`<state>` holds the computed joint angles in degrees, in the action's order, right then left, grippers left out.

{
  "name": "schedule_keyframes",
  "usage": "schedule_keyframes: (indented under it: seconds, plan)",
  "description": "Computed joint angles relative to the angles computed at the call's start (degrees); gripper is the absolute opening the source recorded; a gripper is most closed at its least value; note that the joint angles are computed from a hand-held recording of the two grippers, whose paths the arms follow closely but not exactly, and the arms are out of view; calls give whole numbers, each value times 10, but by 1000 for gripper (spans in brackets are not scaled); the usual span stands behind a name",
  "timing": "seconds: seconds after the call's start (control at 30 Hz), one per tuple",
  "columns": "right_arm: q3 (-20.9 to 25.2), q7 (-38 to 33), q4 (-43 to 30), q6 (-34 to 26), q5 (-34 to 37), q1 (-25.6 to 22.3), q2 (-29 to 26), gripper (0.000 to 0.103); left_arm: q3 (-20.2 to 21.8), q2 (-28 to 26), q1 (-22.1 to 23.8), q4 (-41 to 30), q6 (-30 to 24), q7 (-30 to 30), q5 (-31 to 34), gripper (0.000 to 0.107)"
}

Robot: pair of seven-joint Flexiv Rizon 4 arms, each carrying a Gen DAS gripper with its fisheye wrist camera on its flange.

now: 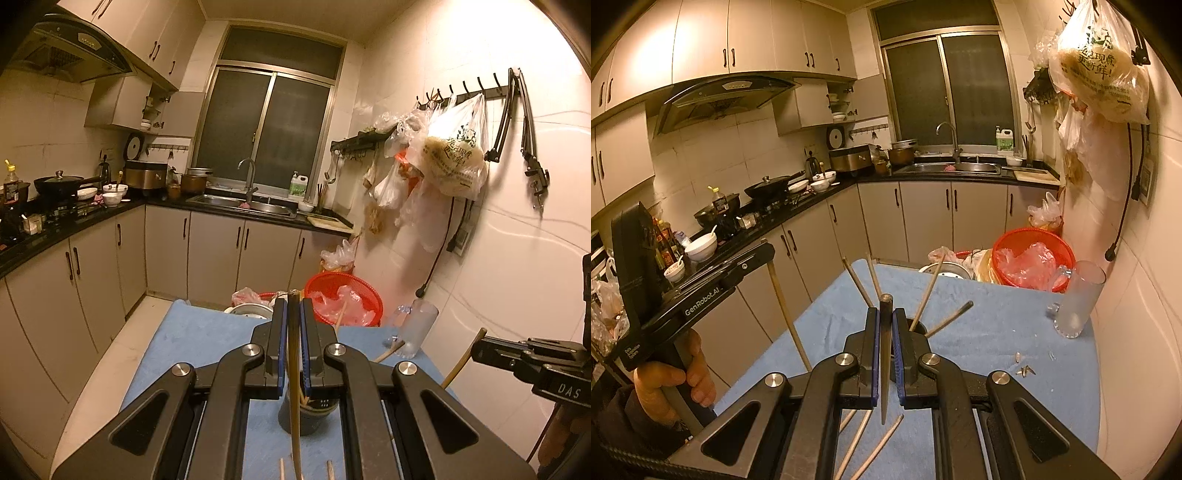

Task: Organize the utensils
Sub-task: 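Lift both held chopsticks and carry them above the black holder, then lower both chopsticks into the holder and open both tools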

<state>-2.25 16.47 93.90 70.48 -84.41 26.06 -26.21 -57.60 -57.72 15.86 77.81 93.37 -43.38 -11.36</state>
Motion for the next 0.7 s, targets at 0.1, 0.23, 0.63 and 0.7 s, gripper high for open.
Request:
schedule_keyframes:
  seconds: [0.1,0.23,0.63,0.7]
  plan:
    - [-2,-10,-9,0,6,0,-4,7,1,-4,-9,-14,-2,2,-2,6]
    - [-6,-20,-19,-1,11,2,-6,7,6,-11,-28,-43,-3,6,-8,6]
    - [-24,-43,-68,0,23,-1,-19,7,40,-47,-119,-185,-11,26,-50,6]
    - [-29,-46,-78,1,25,-1,-24,7,46,-56,-136,-211,-12,34,-56,6]
